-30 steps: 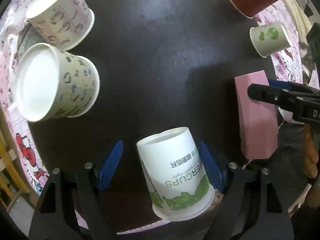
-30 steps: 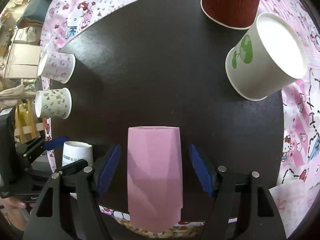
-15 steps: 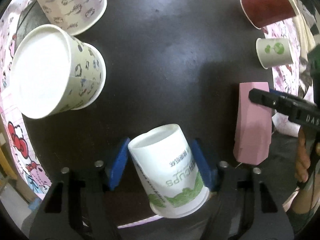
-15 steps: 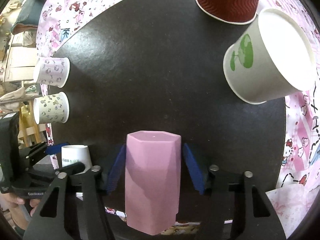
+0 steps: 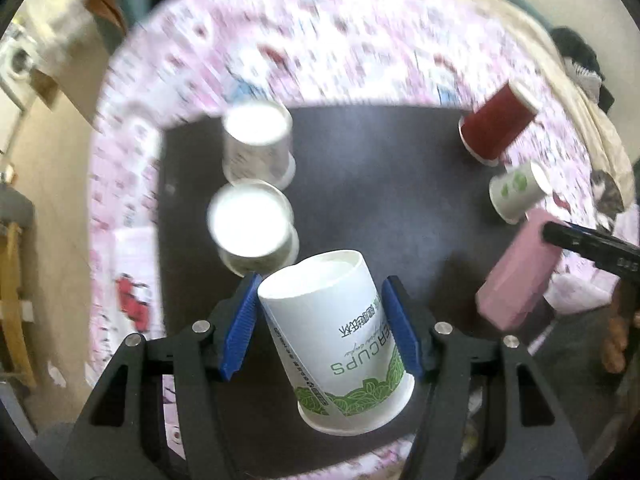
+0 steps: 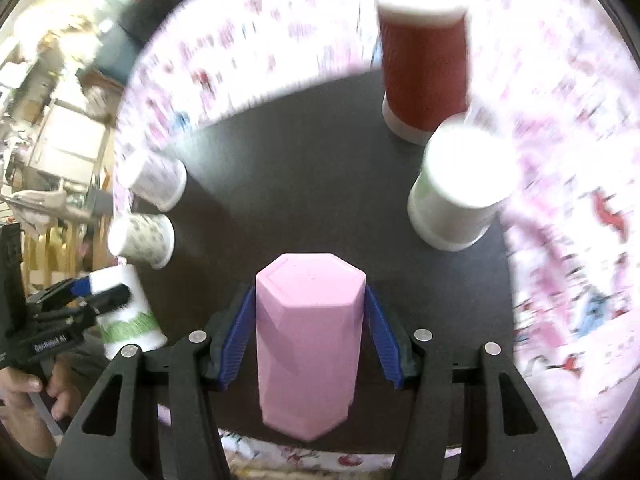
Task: Flip cup upside down
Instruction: 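Carry and turn PAPERCUPS cup mouth-up with left tool while right carries pink cup, then place PAPERCUPS cup in the row with left tool while right places pink cup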
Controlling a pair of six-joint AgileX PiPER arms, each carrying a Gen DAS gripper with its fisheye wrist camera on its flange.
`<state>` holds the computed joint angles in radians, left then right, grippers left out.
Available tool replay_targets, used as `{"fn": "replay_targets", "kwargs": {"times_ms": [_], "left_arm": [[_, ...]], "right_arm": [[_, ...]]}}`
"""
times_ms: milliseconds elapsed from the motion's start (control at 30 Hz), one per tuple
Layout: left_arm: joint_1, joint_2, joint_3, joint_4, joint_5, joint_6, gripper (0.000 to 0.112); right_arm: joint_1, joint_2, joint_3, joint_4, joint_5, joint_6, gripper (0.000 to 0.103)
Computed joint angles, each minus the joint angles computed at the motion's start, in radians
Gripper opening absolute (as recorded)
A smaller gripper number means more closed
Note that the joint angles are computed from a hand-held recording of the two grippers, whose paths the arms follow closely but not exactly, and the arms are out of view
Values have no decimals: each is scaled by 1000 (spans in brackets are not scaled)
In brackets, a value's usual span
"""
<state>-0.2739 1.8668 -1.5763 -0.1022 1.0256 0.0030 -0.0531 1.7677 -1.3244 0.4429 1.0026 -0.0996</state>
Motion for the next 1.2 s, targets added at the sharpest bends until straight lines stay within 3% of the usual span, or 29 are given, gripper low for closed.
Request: {"fn": "replay_targets", "kwargs": {"times_ms": [133, 300, 400, 500, 700, 800, 1067, 1200], "left_arm": [[-25, -105, 178, 141, -164, -91, 58], [-38, -222, 361, 336, -369, -291, 58], [-19, -269, 423, 331, -445, -311, 58], [-20, -292, 470, 412, -517, -388, 58], [-52, -225, 465, 573, -506, -521, 58], [-61, -212, 464, 562, -499, -534, 58], [-165, -191, 517, 894, -491, -848, 58], [-170, -156, 504, 916, -483, -865, 58]], "right_arm": [[5, -184, 158, -72, -155, 2, 57], [50, -321, 269, -280, -266, 131, 57], [35, -352, 281, -306, -255, 141, 57], [12, -359, 264, -302, -216, 128, 57], [26, -355, 247, -430, -172, 158, 57], [15, -341, 232, -421, -140, 127, 57], [5, -303, 211, -414, -71, 82, 57], [28, -298, 213, -455, -67, 89, 57]]}}
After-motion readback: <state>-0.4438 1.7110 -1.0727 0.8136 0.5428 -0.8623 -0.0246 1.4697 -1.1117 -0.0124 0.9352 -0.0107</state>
